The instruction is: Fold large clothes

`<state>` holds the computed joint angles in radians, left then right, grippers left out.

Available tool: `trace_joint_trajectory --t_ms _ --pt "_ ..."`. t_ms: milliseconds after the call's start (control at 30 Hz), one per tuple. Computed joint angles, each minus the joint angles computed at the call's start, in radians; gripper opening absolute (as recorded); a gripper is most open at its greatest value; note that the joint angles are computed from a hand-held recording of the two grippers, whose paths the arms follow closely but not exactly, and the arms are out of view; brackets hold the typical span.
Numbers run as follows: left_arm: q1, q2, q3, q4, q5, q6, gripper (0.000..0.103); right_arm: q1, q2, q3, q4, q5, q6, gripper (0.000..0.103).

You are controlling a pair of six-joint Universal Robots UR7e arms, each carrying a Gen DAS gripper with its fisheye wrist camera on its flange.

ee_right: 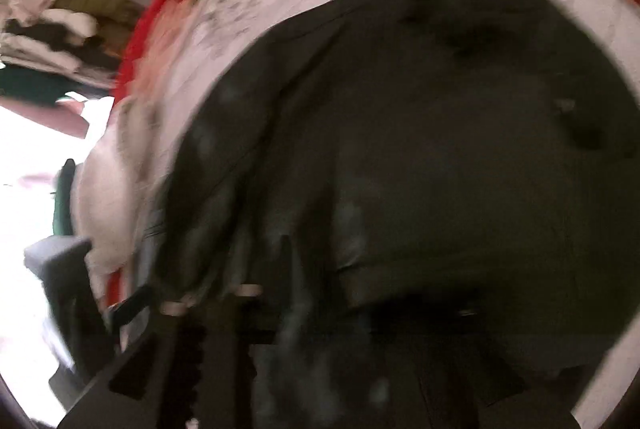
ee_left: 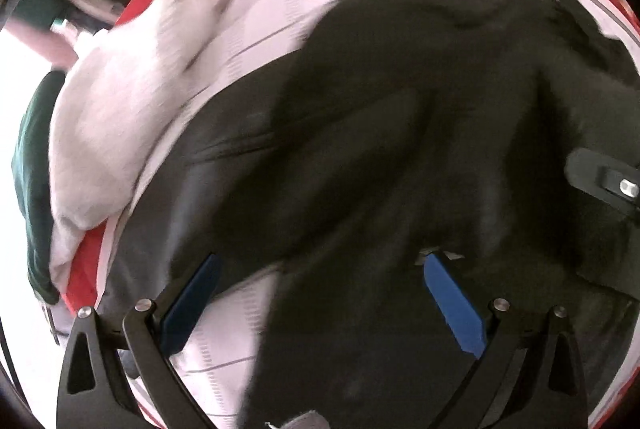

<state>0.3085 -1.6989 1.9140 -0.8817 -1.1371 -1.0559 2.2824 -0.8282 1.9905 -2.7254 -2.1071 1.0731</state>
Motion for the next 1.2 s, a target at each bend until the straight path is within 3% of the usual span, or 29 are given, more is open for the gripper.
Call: trace_joint_trajectory --t_ms 100,200,367,467,600,700,767,800,833,867,1000,1100,1200 --pt "0.031 -0.073 -0.044 0.083 -0.012 -0.048 0.103 0.056 -0.001 0.037 -0.120 0.002 0.045 0.056" --pt "0.059 -0.151 -0.090 0.165 -0.062 -0.111 0.103 0.111 -0.037 0.098 -0.202 -0.004 0.171 0.058" --pt "0.141 -0.302 -0.154 0.228 -0.176 -0.272 0.103 0.166 -0.098 0.113 -0.017 -0.047 0.423 0.058" --pt "0.268 -0.412 -0.149 0.181 -0.222 -0.374 0.103 0.159 -0.118 0.104 0.106 -0.062 0.512 0.058" --pt "0.488 -0.503 -0.104 0.004 -0.198 -0.405 0.102 0.151 -0.128 0.122 0.131 -0.098 0.597 0.058" --pt "0.552 -0.524 -0.093 -0.105 -0.102 -0.428 0.099 0.135 -0.110 0.093 0.144 -0.150 0.581 0.058" --pt "0.567 -0.509 -0.108 -0.112 -0.023 -0.476 0.078 0.132 -0.106 0.074 0.158 -0.196 0.562 0.058" --pt "0.568 -0.487 -0.124 -0.095 0.025 -0.493 0.055 0.129 -0.098 0.062 0.159 -0.218 0.555 0.058" --pt "0.564 -0.468 -0.141 -0.061 0.075 -0.502 0.019 0.120 -0.087 0.053 0.143 -0.229 0.538 0.058" --pt "0.557 -0.453 -0.152 -0.034 0.116 -0.504 0.009 0.105 -0.076 0.044 0.123 -0.228 0.515 0.058" --pt "0.551 -0.410 -0.191 -0.005 0.181 -0.463 0.005 0.049 0.021 -0.022 -0.043 -0.139 0.326 0.062" --pt "0.432 -0.381 -0.232 0.121 0.208 -0.485 0.005 0.035 0.097 -0.114 -0.045 -0.022 0.144 0.067" --pt "0.295 -0.339 -0.282 0.261 0.240 -0.499 0.005 0.026 0.129 -0.156 0.029 0.076 0.057 0.067"
